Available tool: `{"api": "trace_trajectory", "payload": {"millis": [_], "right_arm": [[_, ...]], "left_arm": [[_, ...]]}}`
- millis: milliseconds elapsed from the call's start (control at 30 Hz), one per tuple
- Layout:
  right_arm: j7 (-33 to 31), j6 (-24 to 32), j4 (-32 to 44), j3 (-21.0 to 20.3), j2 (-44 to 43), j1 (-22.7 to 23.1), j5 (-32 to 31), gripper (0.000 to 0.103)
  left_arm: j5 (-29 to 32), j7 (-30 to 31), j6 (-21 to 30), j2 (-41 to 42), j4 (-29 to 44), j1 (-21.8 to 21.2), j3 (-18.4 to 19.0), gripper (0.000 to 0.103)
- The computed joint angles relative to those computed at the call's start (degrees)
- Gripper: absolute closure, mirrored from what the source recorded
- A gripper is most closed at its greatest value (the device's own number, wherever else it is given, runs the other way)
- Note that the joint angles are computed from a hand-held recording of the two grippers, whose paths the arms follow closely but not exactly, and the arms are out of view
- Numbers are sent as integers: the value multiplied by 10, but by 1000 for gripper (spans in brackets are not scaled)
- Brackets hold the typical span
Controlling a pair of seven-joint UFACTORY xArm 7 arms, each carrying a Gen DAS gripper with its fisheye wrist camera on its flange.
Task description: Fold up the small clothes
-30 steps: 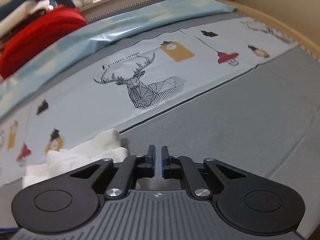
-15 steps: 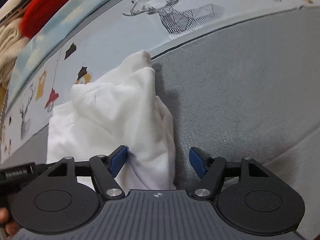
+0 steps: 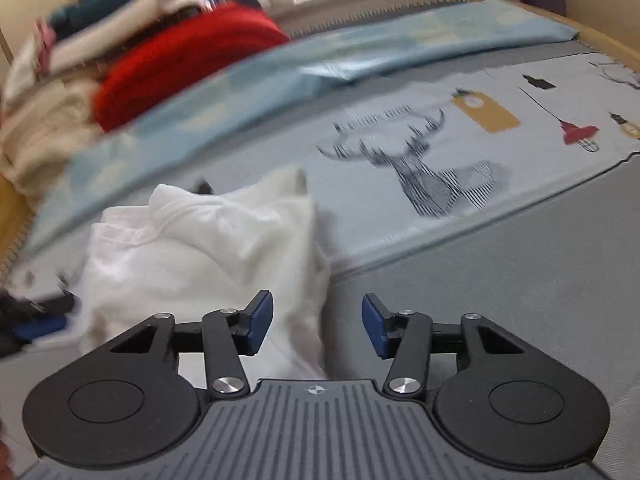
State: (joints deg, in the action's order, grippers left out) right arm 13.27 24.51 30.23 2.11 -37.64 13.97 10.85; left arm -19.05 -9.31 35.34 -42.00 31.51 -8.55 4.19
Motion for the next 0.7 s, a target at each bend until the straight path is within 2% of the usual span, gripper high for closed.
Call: {"api": "trace_trajectory", "payload": {"millis": [67,133,167,200,267,367,467,533,600,700], "right_arm": [[-31,13,2,-24,-4,22,12,52],[-66,44,5,-42,-6,35,19,53],[-68,69,16,-32,7,28,13,53],[-66,103,24,-20,16,14,-1,51],[-59,145,27,-12,17,-2,-5,51],[-54,160,27,-8,5,-15,1,51],[-12,197,32,36,-19,-62,-64,51],[5,202,26,42,-46,-77,-89,52],[8,182,11,29,-91,-76,-89,52],[-18,176,-7,15,-173,-60,-90,51]], "left_arm": [[-4,2,50,11,8,0,17,50],[10,9,95,25,15,6,11,50],[25,15,120,32,19,12,7,48],[40,16,138,39,19,18,-5,40],[54,5,146,29,11,28,-25,35],[73,-11,147,1,3,37,-42,35],[129,-16,150,-45,-6,47,-76,36],[183,-6,166,-67,6,50,-104,34],[211,-8,187,-115,9,44,-121,24],[217,-21,194,-215,-1,26,-133,13]]}}
